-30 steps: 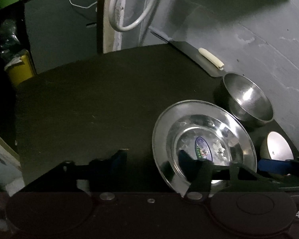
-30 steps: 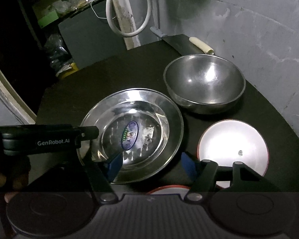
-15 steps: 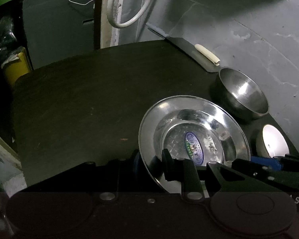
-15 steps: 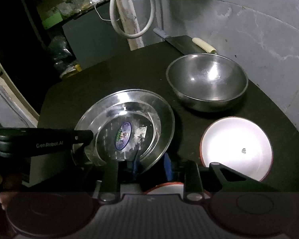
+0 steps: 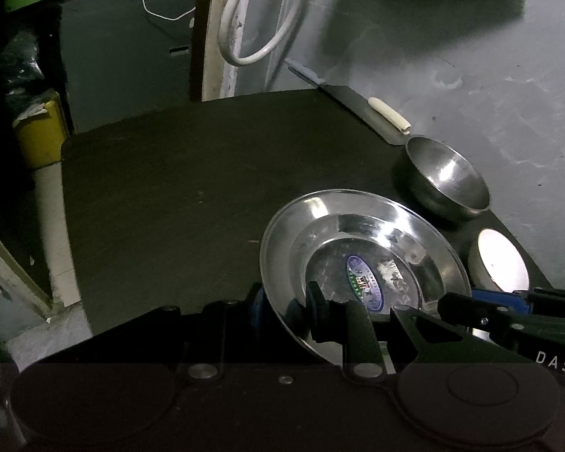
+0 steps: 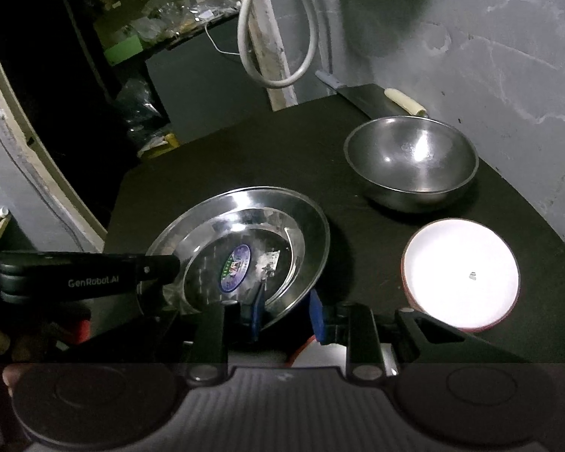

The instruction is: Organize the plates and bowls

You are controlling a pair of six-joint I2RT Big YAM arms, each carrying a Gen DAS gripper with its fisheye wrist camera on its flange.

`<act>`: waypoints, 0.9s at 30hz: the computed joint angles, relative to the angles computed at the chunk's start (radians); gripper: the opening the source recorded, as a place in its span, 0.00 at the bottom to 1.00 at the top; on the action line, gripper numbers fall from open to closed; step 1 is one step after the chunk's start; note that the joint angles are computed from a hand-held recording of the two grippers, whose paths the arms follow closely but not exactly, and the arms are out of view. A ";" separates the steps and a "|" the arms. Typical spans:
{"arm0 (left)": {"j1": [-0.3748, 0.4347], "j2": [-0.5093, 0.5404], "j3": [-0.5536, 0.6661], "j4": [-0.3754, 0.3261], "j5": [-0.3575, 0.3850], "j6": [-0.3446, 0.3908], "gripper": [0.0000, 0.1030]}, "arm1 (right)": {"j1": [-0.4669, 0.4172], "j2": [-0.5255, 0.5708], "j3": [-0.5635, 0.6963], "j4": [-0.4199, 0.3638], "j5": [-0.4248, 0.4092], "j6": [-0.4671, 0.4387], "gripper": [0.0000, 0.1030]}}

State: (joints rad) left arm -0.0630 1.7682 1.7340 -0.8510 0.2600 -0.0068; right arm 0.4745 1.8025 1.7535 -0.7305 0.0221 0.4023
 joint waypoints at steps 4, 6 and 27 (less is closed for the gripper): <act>0.004 -0.052 -0.055 0.023 0.007 0.007 0.24 | 0.009 -0.043 -0.055 0.037 0.004 0.004 0.28; 0.005 -0.081 -0.086 0.034 0.009 0.013 0.24 | 0.014 -0.065 -0.081 0.051 0.007 0.008 0.28; 0.016 -0.326 -0.328 0.063 0.046 0.087 0.24 | 0.063 -0.302 -0.339 0.111 -0.021 0.030 0.28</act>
State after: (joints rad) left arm -0.0468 1.4426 1.4064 -0.7876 0.3064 0.0804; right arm 0.5379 1.5003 1.4146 -0.6194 0.0012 0.4322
